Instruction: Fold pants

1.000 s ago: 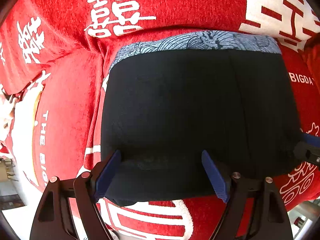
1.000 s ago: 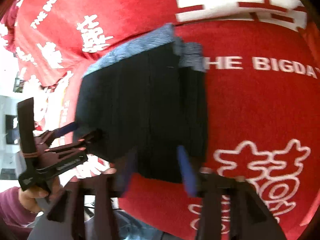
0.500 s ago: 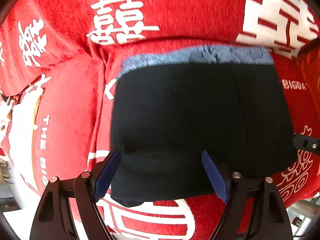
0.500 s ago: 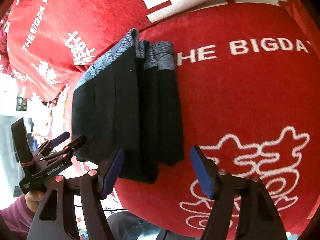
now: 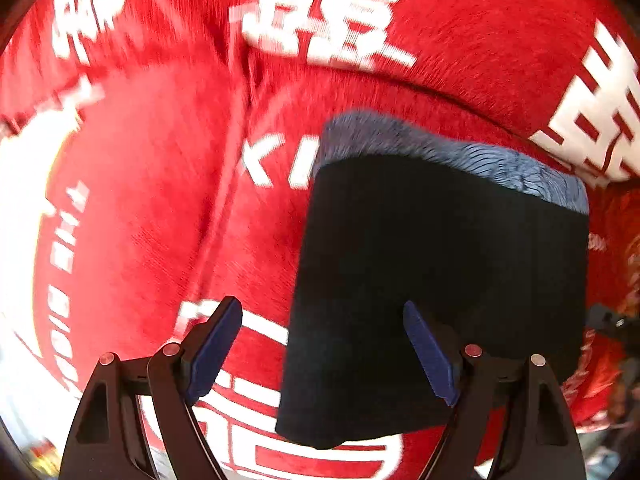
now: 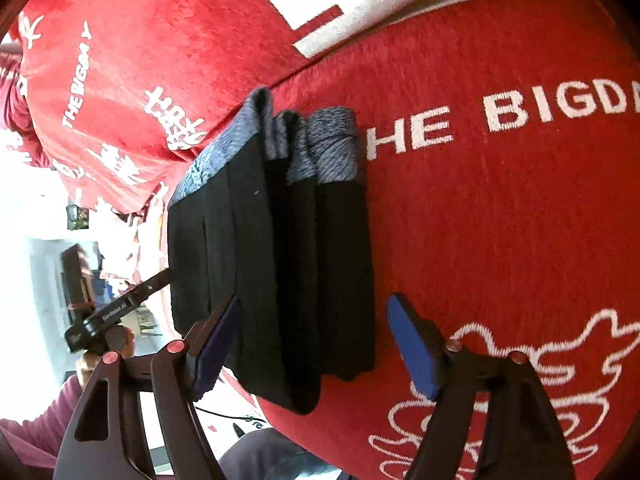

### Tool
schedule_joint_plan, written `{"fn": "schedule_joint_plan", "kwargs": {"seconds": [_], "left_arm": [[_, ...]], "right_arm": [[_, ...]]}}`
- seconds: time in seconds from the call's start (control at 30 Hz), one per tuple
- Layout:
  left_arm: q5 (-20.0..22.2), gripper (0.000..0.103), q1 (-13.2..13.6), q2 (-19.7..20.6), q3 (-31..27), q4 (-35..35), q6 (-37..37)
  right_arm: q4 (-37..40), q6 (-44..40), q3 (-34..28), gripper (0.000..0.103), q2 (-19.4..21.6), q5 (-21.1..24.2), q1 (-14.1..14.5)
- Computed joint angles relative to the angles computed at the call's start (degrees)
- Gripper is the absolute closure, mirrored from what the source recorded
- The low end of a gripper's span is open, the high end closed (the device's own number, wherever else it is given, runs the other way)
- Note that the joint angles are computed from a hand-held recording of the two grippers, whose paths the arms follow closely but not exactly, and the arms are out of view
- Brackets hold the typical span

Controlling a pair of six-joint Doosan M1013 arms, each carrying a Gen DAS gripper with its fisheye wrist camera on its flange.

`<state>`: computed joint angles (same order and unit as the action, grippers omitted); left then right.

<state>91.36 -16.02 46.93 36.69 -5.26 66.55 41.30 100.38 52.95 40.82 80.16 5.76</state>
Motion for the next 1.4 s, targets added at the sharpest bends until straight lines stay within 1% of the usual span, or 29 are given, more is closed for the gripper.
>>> {"fn": "schedule_joint_plan", "kwargs": {"seconds": [0.03,0.07,0.13,0.2,0.3,0.37,0.43,0.5,0.57,0.6,0.67,0.73,0.77,0.8,0.83,0.87,0.93,1.03,1.13,1.27,1.4], "left_arm": [[0.27,0.019,0.48,0.3,0.06,-1.7,-0.91],[-0.27,0.019,1.03,0.41,0.46,-3.81,-1.85],[-1.5,0.019,1.35,0.37,0.68,-5.59,-1.5],[-2.49,0.019,1.42,0.66,0.24,-6.37,0.5],[-1.24,0.019,1.83,2.45,-1.96,-10.25,4.41],[-0.63,0.011,2.21,3.36,-2.88,-12.48,6.04],[-0.84,0.009,2.69,3.54,-2.58,-14.23,7.19],[-1.57,0.009,3.14,3.36,-1.72,-16.1,6.81],[-2.66,0.008,3.27,3.16,-0.73,-17.1,5.75],[-3.37,0.003,3.14,3.13,-0.39,-16.98,5.02],[-5.15,0.003,2.86,2.94,0.46,-17.5,4.54],[-6.17,0.002,2.34,2.98,0.59,-16.34,3.93],[-6.97,0.002,2.07,2.76,0.89,-15.47,3.58],[-8.07,0.005,1.73,2.41,1.28,-14.34,3.33],[-8.99,0.012,1.42,2.15,1.52,-13.69,3.46],[-9.79,0.015,1.25,1.57,2.13,-13.18,3.88],[-11.21,0.03,1.17,0.57,3.23,-13.29,4.82],[-12.31,0.043,1.5,-0.61,4.43,-14.41,5.85],[-11.96,0.047,1.84,-1.35,4.64,-15.39,7.56],[-9.46,0.047,2.1,-2.36,4.22,-16.18,10.5],[-9.56,0.047,3.09,-5.74,7.76,-16.7,14.36]], "right_arm": [[0.62,0.02,0.2,0.024,0.09,-0.01,-0.2],[1.48,0.38,0.49,0.024,0.28,0.05,-0.47],[4.12,0.4,1.36,0.024,0.51,-0.46,-0.99],[7.37,-1.66,3.01,0.024,0.27,-1.77,-1.56],[10.01,-4.46,3.08,0.024,0.86,-1.65,-1.88],[12.53,-6.89,2.92,0.024,1.33,-1.26,-2.09],[13.36,-7.66,2.37,0.022,1.8,-0.71,-2.02],[14.47,-7.95,2.55,0.02,1.96,-0.73,-2.1],[15.44,-7.8,2.15,0.018,2.48,-0.49,-2.22],[15.57,-7.8,2.02,0.018,2.69,-0.31,-2.21],[15.21,-6.87,0.64,0.018,3.71,0.12,-1.84],[14.57,-4.77,-0.63,0.019,4.67,0.56,-1.41],[14.11,-3.32,-1.09,0.019,4.92,0.09,-1.2],[13.48,-2.21,-1.64,0.022,5.13,0.1,-1.03],[12.07,-1.09,-2.58,0.032,5.44,0.48,-0.75],[10.35,-0.58,-3.01,0.037,5.42,0.62,-0.53],[10.39,-0.23,-2.06,0.05,4.76,-0.04,-0.52],[11.87,-0.45,-0.31,0.06,3.29,-2.35,-0.52],[12.76,-0.47,1.15,0.062,1.76,-4.29,-0.29],[14.69,-0.26,3.05,0.062,-0.34,-6.27,0.24],[17.13,-0.18,6.72,0.062,-3.13,-8.46,1.17]]}}
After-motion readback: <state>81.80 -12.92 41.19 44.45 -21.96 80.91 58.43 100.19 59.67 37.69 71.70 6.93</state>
